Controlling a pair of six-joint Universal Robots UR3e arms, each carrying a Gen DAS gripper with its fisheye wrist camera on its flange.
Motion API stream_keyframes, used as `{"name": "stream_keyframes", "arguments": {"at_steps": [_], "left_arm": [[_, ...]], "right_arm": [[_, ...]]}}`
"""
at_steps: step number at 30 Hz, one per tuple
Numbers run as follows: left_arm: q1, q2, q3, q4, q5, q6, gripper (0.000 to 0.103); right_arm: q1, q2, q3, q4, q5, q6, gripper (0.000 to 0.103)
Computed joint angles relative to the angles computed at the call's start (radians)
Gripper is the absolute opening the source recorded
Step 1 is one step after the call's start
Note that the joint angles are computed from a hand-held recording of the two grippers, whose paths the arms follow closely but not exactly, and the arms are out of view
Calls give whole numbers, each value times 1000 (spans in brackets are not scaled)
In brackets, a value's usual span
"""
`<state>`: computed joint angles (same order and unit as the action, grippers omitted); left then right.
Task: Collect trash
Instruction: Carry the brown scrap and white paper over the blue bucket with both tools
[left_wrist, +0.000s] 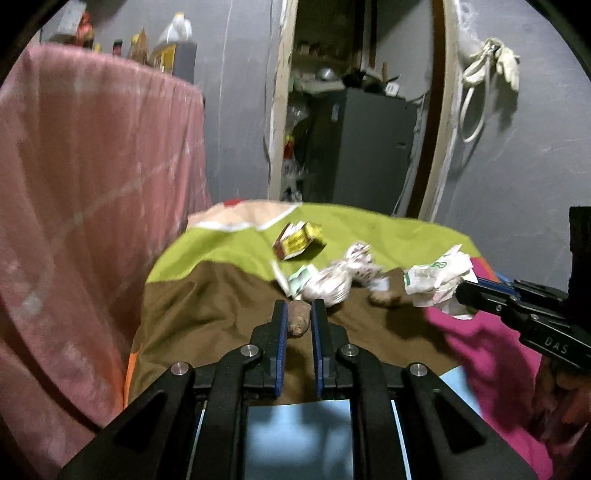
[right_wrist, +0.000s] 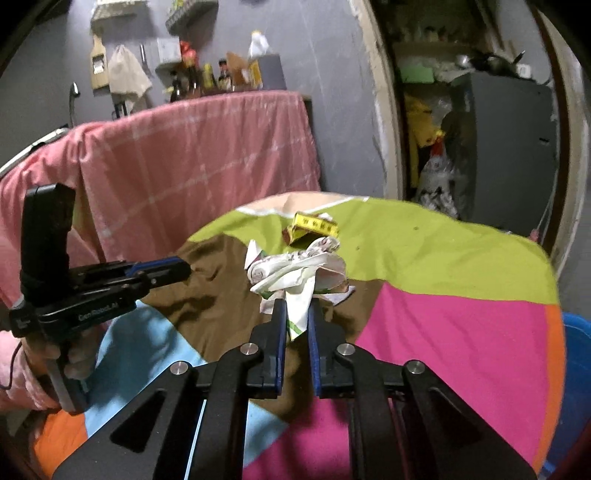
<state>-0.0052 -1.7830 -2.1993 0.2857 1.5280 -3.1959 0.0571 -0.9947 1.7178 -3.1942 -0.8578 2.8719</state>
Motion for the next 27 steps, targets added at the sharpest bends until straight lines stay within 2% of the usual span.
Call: {"name": "stream_keyframes", "arguments": {"at_steps": [6, 12, 18, 27], "left_arm": [[-109, 4, 38, 68, 83, -36, 10], [-242, -21, 179, 84, 170, -65, 10], [-417, -152, 440, 102, 302, -77, 10], [-583, -424, 906, 15, 383, -116, 10]], "right_arm": [[-72, -117, 215, -295, 26, 55, 9], [-172, -227, 354, -534, 44, 145, 9], [-316, -347, 431, -674, 87, 215, 9], [-608, -470, 523, -822, 212, 305, 9]]}}
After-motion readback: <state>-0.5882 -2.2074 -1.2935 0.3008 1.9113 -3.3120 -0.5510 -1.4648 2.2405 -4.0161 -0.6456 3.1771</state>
